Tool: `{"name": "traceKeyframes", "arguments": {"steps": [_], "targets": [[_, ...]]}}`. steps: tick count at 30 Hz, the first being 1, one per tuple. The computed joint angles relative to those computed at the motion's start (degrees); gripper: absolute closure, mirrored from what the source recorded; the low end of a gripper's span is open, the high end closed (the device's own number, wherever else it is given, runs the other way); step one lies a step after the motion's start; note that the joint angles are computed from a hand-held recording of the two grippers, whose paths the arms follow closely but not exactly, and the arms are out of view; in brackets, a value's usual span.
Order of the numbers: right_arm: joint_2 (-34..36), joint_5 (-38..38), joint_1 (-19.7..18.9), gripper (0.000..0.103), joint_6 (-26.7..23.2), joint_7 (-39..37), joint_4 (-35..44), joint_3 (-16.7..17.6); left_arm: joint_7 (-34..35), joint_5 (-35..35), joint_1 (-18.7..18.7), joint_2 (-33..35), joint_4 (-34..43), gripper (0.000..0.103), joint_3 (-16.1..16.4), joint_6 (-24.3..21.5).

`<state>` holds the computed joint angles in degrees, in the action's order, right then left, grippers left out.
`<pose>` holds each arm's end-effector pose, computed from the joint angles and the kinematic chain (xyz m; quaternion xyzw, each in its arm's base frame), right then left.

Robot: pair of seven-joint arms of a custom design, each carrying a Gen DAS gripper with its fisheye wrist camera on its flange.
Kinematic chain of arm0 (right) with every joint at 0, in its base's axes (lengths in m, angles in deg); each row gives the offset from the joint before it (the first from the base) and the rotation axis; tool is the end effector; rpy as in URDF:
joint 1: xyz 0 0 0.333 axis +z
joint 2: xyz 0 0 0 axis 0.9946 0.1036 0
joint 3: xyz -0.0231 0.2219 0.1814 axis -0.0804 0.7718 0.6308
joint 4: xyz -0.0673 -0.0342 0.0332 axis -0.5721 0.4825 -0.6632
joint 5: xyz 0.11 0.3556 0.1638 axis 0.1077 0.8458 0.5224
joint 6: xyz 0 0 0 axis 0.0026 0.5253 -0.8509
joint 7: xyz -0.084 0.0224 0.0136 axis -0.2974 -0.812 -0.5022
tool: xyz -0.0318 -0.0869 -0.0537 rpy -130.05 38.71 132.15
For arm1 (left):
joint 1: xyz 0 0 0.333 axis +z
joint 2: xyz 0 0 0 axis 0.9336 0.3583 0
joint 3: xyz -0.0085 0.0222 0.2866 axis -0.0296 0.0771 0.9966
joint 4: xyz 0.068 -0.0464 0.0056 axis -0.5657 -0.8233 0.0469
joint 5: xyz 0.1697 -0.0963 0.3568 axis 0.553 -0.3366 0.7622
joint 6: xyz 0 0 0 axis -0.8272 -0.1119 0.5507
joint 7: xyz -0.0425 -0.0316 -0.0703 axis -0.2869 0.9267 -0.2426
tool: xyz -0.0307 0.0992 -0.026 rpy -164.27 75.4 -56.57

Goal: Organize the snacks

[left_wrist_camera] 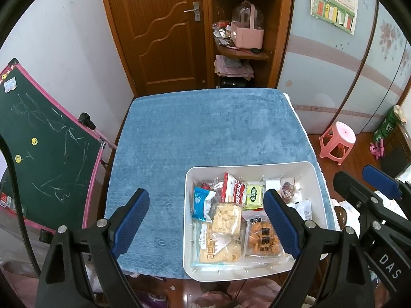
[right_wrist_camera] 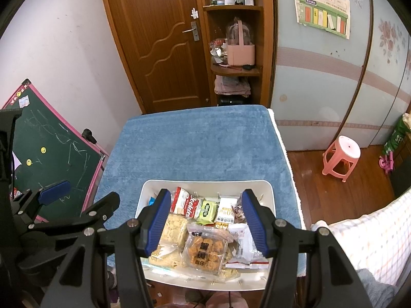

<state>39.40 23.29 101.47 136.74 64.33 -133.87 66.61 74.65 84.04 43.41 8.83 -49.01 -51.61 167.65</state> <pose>0.5052 0.2477 0.5480 -0.6804 0.6488 -0.1859 0.2855 0.4845 -0.4027 0.5860 -0.6876 0.6625 -0.1943 0.2249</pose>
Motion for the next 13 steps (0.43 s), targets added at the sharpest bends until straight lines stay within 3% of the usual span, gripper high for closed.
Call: {"name": "traceKeyframes", "arguments": {"steps": [13], "targets": [[0.06,0.34,0.09,0.045,-0.21,-0.03,-0.08,-0.05,-0.11,-0.42,0.26,-0.89,-1.48,0.013,-0.35,0.01]]}}
